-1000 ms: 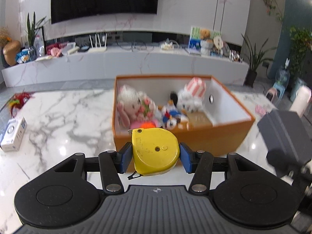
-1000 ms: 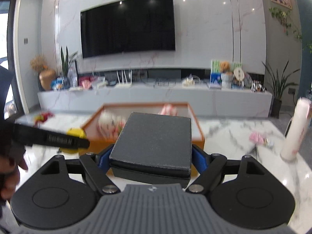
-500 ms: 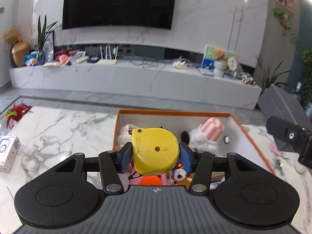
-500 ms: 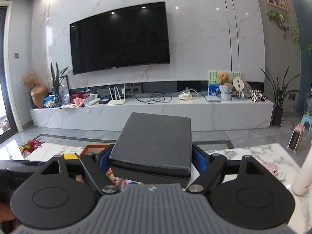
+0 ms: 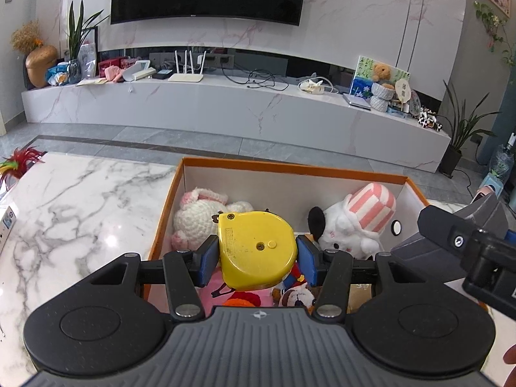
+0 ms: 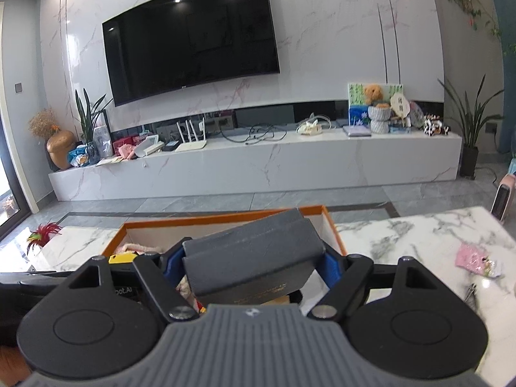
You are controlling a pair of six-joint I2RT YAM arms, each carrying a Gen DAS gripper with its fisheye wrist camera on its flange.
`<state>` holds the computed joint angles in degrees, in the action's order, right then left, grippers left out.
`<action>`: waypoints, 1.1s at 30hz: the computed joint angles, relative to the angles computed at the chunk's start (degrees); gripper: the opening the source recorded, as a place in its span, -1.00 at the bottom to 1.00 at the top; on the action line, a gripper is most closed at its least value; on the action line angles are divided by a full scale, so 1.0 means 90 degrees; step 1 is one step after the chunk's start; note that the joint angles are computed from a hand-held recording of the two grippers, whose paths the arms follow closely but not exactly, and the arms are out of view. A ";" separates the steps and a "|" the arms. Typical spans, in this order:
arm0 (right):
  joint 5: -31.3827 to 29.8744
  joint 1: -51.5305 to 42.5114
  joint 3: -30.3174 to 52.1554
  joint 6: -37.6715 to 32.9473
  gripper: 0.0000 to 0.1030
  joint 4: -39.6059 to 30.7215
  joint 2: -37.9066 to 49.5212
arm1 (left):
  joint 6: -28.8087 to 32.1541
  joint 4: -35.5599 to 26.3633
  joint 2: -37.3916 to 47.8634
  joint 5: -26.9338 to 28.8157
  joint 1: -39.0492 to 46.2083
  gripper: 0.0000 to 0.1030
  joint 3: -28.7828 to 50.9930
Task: Organize objects
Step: 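Carry the tape measure with the left gripper while the right gripper carries the grey case over the box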
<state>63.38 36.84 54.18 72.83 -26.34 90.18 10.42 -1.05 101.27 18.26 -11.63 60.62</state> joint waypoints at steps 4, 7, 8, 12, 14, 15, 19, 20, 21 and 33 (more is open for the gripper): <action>-0.0200 -0.0139 -0.0154 -0.0092 0.55 0.0302 0.0003 | -0.0032 -0.0066 0.0058 -0.0207 -0.0115 0.15 0.0066; -0.0246 -0.0169 -0.0253 -0.0026 0.55 0.0391 -0.0035 | 0.0023 -0.0118 0.0086 -0.0266 -0.0169 0.16 0.0109; -0.0245 -0.0168 -0.0253 0.0007 0.55 0.0367 -0.0044 | 0.0046 -0.0143 0.0083 -0.0282 -0.0194 0.16 0.0120; -0.0237 -0.0213 -0.0369 0.0067 0.55 0.0441 -0.0180 | 0.0120 -0.0249 0.0149 -0.0323 -0.0226 0.16 0.0243; -0.0277 -0.0286 -0.0427 0.0079 0.55 0.0501 -0.0260 | 0.0141 -0.0335 0.0223 -0.0401 -0.0270 0.16 0.0341; -0.0315 -0.0327 -0.0455 0.0068 0.55 0.0551 -0.0289 | 0.0154 -0.0379 0.0271 -0.0426 -0.0296 0.16 0.0389; -0.0570 -0.0535 -0.0665 -0.0079 0.55 0.1039 -0.0406 | 0.0259 -0.0657 0.0495 -0.0421 -0.0342 0.16 0.0645; -0.0634 -0.0587 -0.0721 -0.0119 0.55 0.1183 -0.0427 | 0.0294 -0.0699 0.0546 -0.0446 -0.0364 0.16 0.0699; -0.0699 -0.0637 -0.0765 -0.0166 0.55 0.1320 -0.0443 | 0.0319 -0.0734 0.0600 -0.0465 -0.0381 0.16 0.0759; -0.1291 -0.1083 -0.0850 -0.0705 0.55 0.2115 -0.0209 | 0.0370 -0.1137 0.1055 -0.0672 -0.0571 0.16 0.1312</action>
<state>51.77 27.10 46.53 66.49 -7.31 88.29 13.75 -11.29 110.76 12.21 -16.77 72.43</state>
